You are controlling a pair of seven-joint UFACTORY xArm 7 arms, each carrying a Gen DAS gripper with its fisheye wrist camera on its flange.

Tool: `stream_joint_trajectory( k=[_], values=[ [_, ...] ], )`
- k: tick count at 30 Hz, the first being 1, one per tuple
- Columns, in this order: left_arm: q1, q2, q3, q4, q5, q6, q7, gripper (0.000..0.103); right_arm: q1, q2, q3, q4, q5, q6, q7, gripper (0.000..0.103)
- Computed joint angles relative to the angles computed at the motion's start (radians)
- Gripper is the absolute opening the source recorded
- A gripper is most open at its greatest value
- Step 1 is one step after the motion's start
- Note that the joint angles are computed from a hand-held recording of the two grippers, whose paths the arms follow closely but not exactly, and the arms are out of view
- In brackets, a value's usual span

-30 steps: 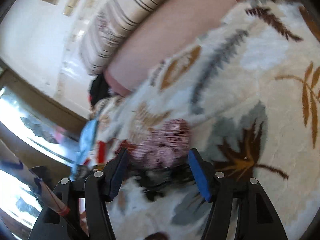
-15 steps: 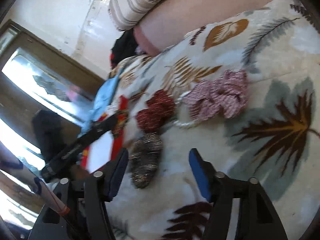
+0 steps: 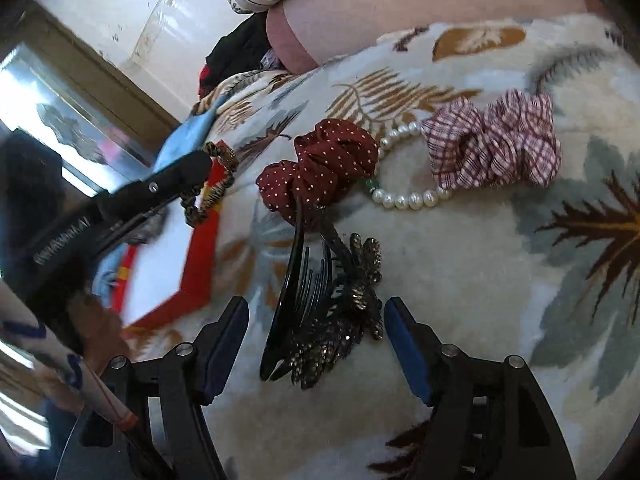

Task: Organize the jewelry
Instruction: 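Grasp the black claw clips with the right gripper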

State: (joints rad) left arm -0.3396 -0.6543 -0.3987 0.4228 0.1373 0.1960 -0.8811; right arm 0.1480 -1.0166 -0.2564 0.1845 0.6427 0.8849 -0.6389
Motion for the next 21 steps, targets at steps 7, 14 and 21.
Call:
stream_joint_trajectory(
  k=[7, 14, 21],
  values=[
    [0.008, 0.010, -0.018, 0.012, 0.017, 0.011, 0.000, 0.005, 0.015, -0.024, 0.058, -0.014, -0.075, -0.072, 0.060, 0.043],
    [0.012, 0.024, -0.025, 0.020, 0.032, 0.008, -0.002, 0.005, -0.024, -0.055, -0.017, 0.007, -0.064, -0.029, 0.042, 0.037],
    [0.039, 0.021, -0.052, 0.028, 0.057, 0.014, -0.016, 0.005, -0.060, -0.133, -0.034, 0.001, -0.068, -0.082, 0.039, 0.037]
  ],
)
